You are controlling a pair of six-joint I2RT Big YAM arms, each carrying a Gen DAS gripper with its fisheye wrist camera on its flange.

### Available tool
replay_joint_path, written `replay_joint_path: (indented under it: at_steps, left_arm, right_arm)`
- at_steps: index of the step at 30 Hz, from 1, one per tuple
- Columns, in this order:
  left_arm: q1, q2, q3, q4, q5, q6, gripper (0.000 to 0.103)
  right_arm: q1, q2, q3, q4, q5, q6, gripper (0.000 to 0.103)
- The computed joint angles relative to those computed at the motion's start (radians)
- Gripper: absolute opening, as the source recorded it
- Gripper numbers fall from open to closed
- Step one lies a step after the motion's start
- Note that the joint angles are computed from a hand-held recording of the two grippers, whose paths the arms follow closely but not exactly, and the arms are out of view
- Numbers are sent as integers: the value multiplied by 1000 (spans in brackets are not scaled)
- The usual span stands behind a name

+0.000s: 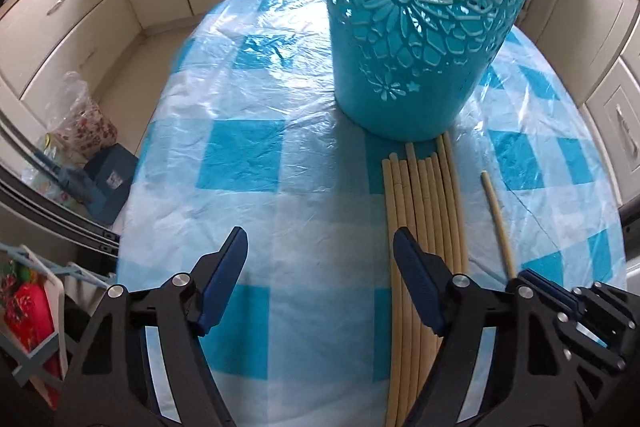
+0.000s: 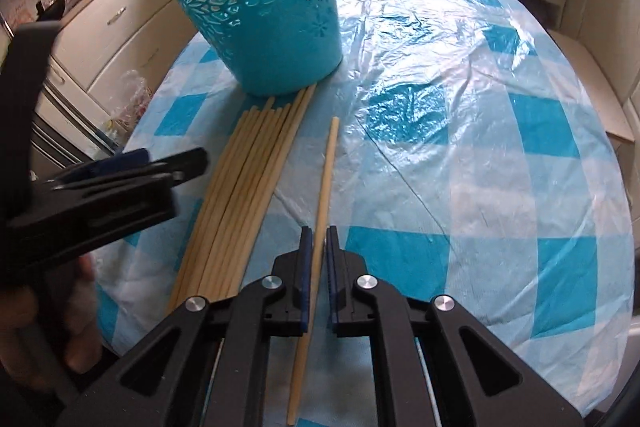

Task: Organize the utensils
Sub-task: 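Lower both grippers to the wooden sticks beside the teal basket, then close the left gripper on one wooden stick and lift it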

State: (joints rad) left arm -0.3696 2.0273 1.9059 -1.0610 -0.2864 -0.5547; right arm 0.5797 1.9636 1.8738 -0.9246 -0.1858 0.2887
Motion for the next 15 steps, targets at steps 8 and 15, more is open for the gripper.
replay_joint_path:
  at_steps: [8, 15]
  left_arm:
    - [-7, 51, 69, -44, -11, 19, 69]
    - [-4, 53, 74, -16, 26, 57, 43]
  right_arm:
    - [-18, -2, 4, 1, -22, 2, 8]
    - [-24, 0, 4, 8, -24, 8, 8]
